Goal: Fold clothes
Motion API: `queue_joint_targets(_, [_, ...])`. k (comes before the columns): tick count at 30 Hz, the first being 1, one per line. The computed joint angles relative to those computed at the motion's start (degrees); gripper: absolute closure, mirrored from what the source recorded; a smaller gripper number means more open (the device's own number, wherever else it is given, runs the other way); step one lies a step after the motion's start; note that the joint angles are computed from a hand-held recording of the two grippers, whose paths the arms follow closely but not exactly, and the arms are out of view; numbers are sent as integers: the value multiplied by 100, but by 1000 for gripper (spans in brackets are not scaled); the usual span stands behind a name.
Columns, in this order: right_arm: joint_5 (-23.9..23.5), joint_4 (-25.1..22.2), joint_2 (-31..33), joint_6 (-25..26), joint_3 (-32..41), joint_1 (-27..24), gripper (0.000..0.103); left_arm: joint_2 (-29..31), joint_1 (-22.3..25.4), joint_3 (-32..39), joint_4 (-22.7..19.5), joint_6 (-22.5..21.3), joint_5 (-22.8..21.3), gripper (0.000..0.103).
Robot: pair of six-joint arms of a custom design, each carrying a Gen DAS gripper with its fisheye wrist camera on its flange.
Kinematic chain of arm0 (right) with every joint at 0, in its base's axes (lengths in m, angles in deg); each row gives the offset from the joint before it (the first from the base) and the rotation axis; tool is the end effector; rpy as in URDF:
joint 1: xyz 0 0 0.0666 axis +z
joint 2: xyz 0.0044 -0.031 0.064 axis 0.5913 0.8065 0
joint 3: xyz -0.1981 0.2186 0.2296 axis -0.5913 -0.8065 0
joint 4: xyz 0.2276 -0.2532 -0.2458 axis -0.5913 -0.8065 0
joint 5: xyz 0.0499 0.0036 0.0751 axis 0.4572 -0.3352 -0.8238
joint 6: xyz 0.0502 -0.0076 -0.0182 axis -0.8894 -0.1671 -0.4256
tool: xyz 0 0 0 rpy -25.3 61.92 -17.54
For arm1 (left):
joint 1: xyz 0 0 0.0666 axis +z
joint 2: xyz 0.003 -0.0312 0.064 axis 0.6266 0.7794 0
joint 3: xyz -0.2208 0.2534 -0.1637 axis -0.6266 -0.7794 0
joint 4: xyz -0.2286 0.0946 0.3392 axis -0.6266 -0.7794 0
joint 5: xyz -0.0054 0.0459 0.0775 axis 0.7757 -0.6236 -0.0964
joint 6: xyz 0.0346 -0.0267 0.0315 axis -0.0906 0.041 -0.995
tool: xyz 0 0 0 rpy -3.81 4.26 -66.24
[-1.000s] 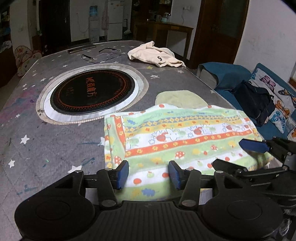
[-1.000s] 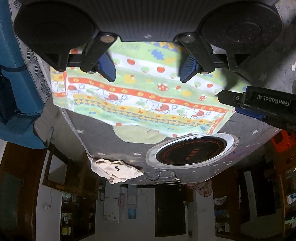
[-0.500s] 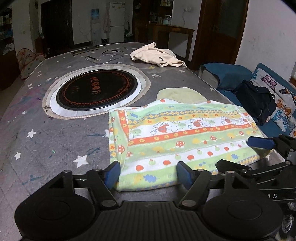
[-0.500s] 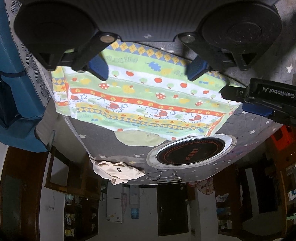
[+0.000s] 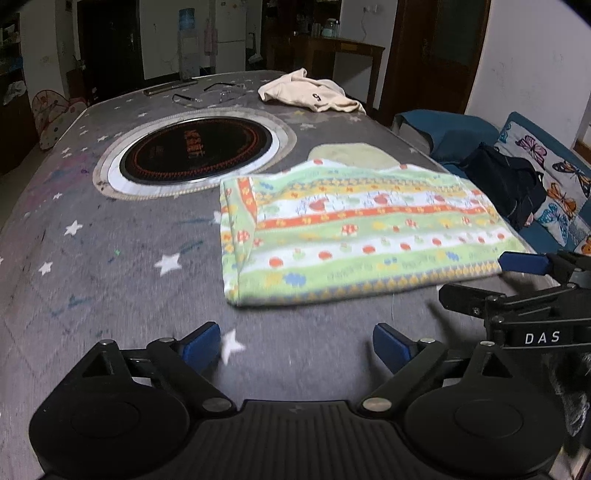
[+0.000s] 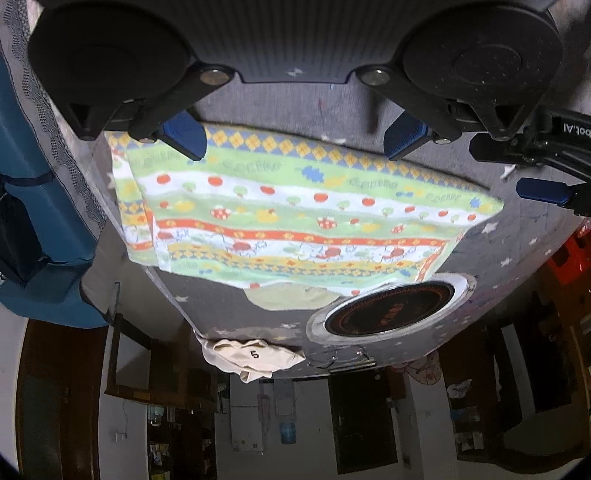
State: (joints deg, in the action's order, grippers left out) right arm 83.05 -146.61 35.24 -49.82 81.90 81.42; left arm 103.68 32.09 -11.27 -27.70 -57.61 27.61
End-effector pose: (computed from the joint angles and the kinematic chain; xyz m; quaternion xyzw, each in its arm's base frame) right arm 0.2762 0.2436 0.4670 0.2041 0.8932 -0.0483 0.3977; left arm 0.3998 -0.0633 0.4729 0.3557 0.8688 -0.1588 0.3058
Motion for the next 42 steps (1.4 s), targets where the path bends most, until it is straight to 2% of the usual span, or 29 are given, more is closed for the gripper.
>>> queue_joint_targets(9, [-75,-460,181,-438,173,190,0,-121,53,-122,-150,-149,-52,5])
queue_joint_targets(24, [-250,-799,192,-966,252,370,0,-309,-24,-259,-423,-255,-239,0])
queue_joint_targets(32, [-308,-1146,292,-1246,377,502,0,-394,-45,-298,-536,-332,-337,0])
queue_joint_targets(42, [-323,-1313,388,-1355,463,572,0,-438,-58,-299,-578,-145,-436,0])
